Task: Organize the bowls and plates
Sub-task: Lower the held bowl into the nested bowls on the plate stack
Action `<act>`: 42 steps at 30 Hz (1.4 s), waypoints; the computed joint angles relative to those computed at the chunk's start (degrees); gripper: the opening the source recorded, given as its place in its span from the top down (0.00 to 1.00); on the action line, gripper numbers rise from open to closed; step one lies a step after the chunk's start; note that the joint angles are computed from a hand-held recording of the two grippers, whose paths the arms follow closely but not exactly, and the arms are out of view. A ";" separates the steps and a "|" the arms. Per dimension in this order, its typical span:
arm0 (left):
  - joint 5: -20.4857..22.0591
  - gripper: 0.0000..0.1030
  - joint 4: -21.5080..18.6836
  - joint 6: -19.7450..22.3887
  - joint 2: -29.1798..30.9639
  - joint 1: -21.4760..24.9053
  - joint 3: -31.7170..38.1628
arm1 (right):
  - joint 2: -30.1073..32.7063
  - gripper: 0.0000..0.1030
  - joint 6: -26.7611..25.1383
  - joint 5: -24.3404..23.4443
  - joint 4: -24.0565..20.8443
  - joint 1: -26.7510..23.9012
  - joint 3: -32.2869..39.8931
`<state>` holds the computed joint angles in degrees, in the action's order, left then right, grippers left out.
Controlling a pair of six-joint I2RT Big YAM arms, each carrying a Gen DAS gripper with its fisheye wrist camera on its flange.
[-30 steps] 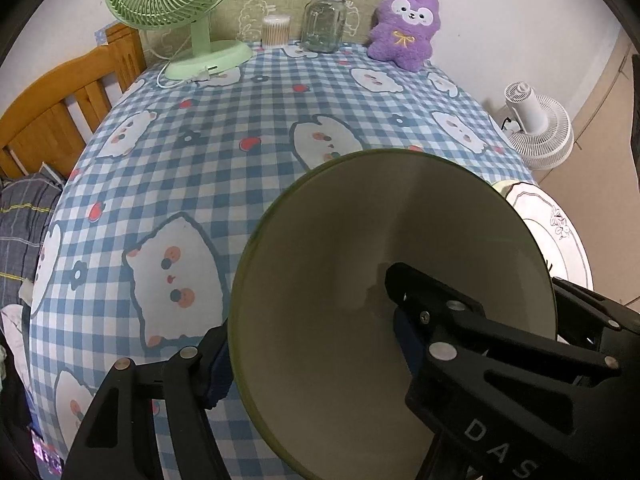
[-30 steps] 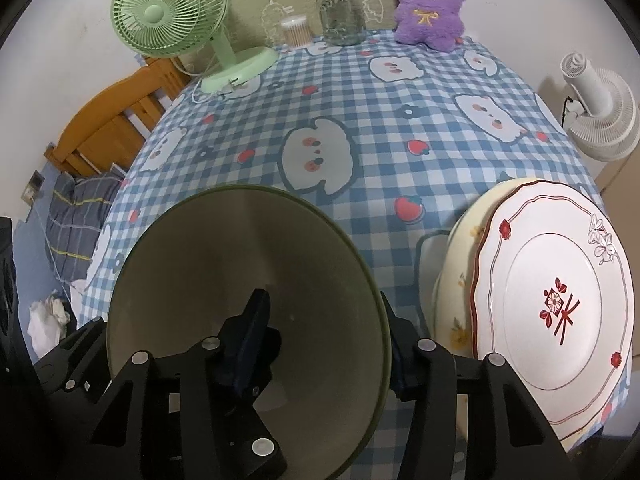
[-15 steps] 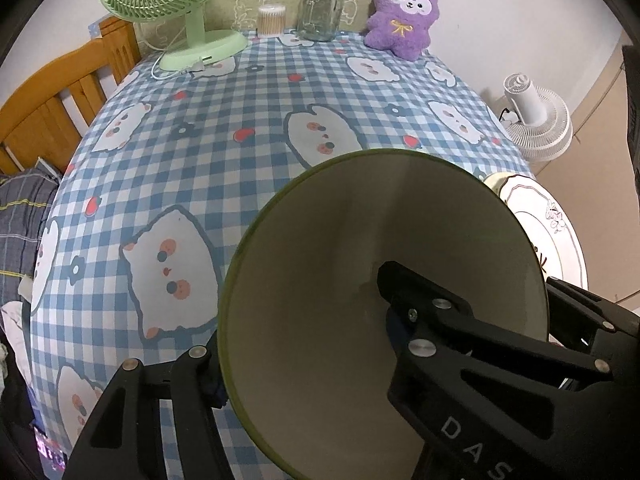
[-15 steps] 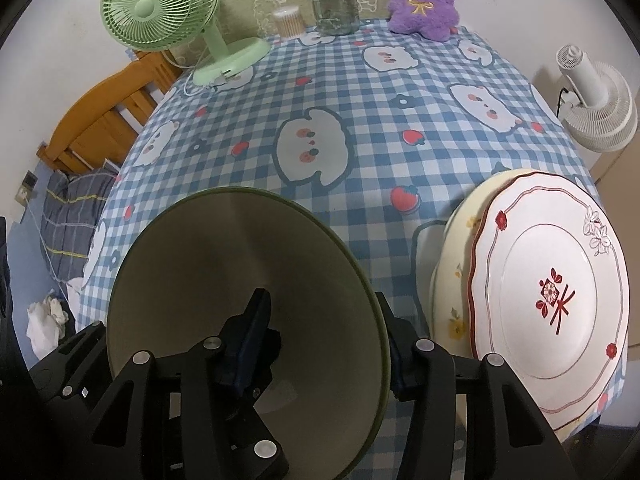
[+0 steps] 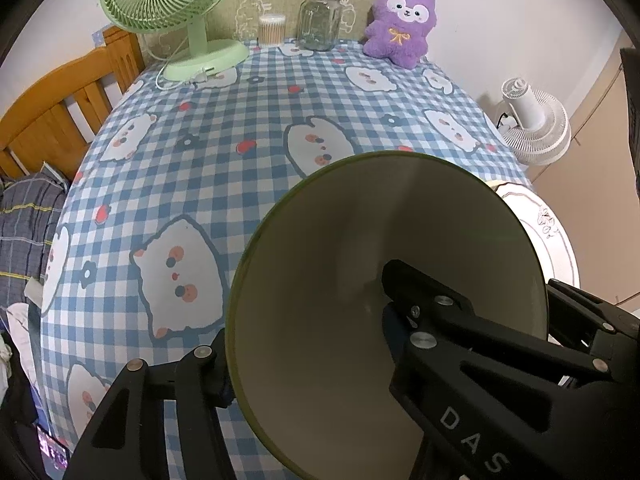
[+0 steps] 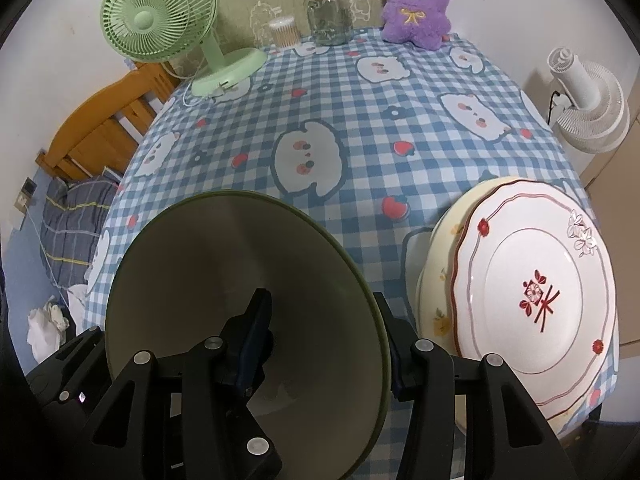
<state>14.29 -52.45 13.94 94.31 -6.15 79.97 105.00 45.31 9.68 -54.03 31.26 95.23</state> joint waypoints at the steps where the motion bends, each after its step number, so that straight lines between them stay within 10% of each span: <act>1: 0.06 0.40 -0.09 0.01 -0.24 0.03 0.10 | -0.19 0.49 0.00 0.23 -0.14 0.04 0.14; 28: 2.10 0.42 -3.25 1.29 -2.91 -1.06 5.02 | -3.70 0.49 2.70 6.06 -5.65 0.36 4.24; 42: -1.01 0.42 -3.55 -5.47 -2.84 -6.55 5.64 | -8.36 0.49 -2.11 2.86 -3.91 -3.82 -1.78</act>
<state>13.28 -56.00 8.47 91.48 -12.70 85.61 96.64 43.21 12.54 -57.94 27.44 93.46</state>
